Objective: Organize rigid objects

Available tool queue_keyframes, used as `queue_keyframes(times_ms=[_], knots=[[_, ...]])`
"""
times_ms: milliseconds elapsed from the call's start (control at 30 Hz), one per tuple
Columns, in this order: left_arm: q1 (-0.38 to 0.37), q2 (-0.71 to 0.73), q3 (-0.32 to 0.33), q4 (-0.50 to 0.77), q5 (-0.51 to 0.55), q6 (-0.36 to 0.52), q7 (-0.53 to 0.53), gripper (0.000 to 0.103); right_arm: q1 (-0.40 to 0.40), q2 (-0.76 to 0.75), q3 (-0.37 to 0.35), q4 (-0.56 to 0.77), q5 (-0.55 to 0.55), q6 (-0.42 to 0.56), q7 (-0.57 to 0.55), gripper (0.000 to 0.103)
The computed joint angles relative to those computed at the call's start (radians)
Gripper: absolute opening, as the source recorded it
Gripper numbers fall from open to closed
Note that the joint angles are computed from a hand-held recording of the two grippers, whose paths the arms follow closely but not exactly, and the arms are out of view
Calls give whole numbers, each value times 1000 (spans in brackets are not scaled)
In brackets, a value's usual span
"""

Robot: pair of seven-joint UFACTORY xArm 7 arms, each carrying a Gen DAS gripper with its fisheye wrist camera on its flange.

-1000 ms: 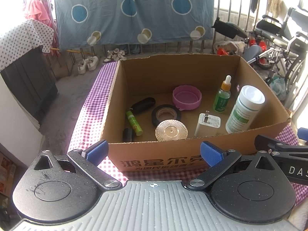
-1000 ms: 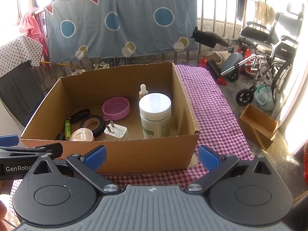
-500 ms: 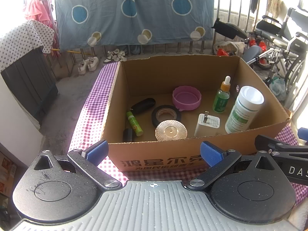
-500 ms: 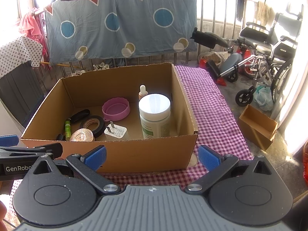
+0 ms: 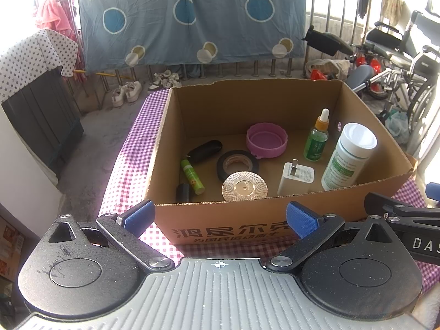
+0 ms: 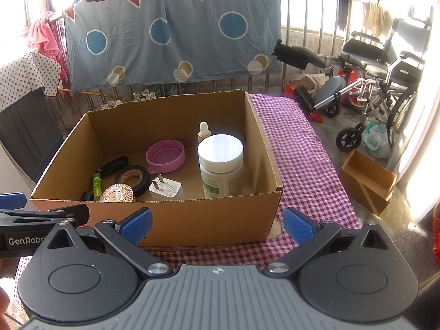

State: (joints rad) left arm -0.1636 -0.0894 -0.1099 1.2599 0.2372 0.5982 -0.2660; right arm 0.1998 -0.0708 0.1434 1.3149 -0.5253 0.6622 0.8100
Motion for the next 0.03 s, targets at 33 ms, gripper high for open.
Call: queue_keyframes(times_ms=[33], knots=[[0, 0, 0, 0, 0, 0, 0, 102, 0, 0, 0, 0, 0, 0, 0, 103]])
